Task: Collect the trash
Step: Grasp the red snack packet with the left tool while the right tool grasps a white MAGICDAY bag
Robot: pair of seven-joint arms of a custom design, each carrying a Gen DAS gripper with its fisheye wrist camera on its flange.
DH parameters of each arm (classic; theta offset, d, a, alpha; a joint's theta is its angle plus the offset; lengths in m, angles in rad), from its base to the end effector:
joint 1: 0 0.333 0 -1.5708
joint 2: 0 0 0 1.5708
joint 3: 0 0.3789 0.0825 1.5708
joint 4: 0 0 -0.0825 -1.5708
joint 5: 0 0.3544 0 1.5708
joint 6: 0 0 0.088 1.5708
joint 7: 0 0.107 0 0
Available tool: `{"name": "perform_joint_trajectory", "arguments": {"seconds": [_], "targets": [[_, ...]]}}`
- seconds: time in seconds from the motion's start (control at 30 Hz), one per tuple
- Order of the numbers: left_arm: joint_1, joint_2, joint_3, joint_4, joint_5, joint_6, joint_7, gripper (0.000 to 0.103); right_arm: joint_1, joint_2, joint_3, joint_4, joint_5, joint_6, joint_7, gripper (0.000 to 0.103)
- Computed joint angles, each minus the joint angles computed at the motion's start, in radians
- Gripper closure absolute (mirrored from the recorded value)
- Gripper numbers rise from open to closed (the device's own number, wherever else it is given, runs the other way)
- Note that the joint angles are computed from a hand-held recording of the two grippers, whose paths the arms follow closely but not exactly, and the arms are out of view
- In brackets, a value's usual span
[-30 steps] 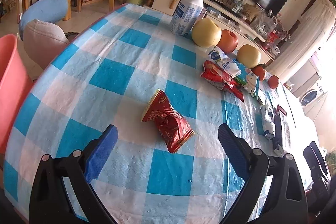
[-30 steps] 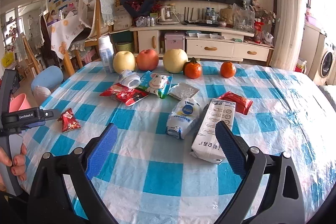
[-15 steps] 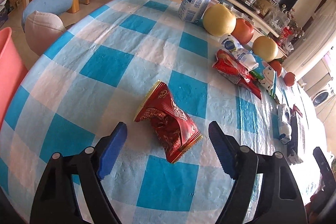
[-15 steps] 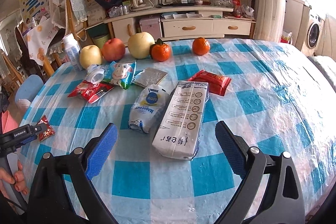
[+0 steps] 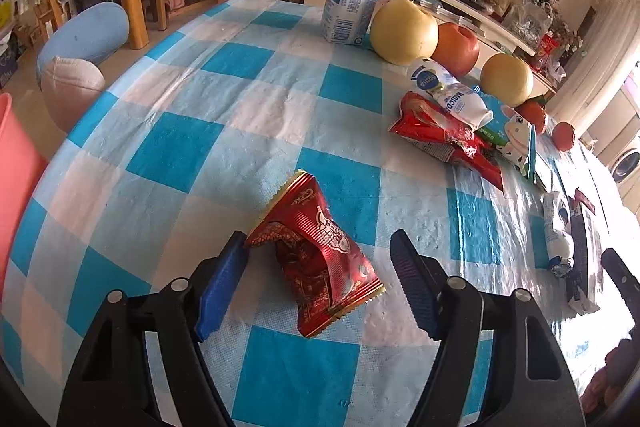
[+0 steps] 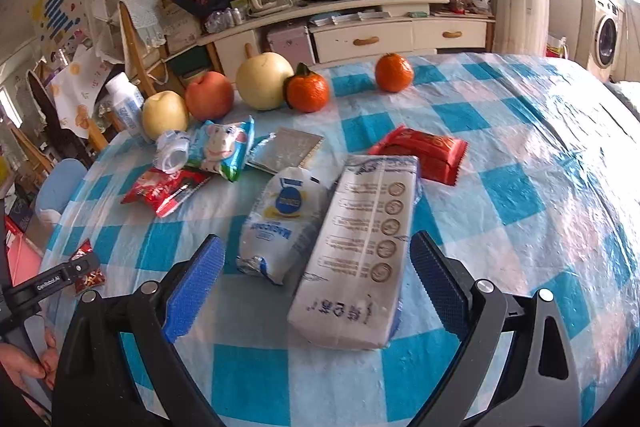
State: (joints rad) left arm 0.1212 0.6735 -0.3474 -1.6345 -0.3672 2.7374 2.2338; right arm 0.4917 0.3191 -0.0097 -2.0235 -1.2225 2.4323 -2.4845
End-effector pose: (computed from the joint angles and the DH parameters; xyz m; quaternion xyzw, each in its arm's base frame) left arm 0.7351 -0.0950 0.3565 -0.5041 0.8119 -0.2856 0.0720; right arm 0.5392 0.2795 0.3816 -0.3455 0.8509 -0.3124 0.2430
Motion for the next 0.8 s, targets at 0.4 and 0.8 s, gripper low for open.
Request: {"name": "perform_joint_trajectory", "arguments": {"seconds": [0.4, 0.8], "targets": [[-0.006, -0.003, -0.019, -0.034, 0.039, 0.073, 0.037, 0.046, -0.04, 0.112, -0.038, 0.121, 0.01, 0.165, -0.144, 0.026], [0.002, 0.004, -0.032, -0.03, 0.045, 0.075, 0.057, 0.045, 0.014, 0.175, -0.077, 0.204, 0.205, 0.01, -0.432, 0.025]]}}
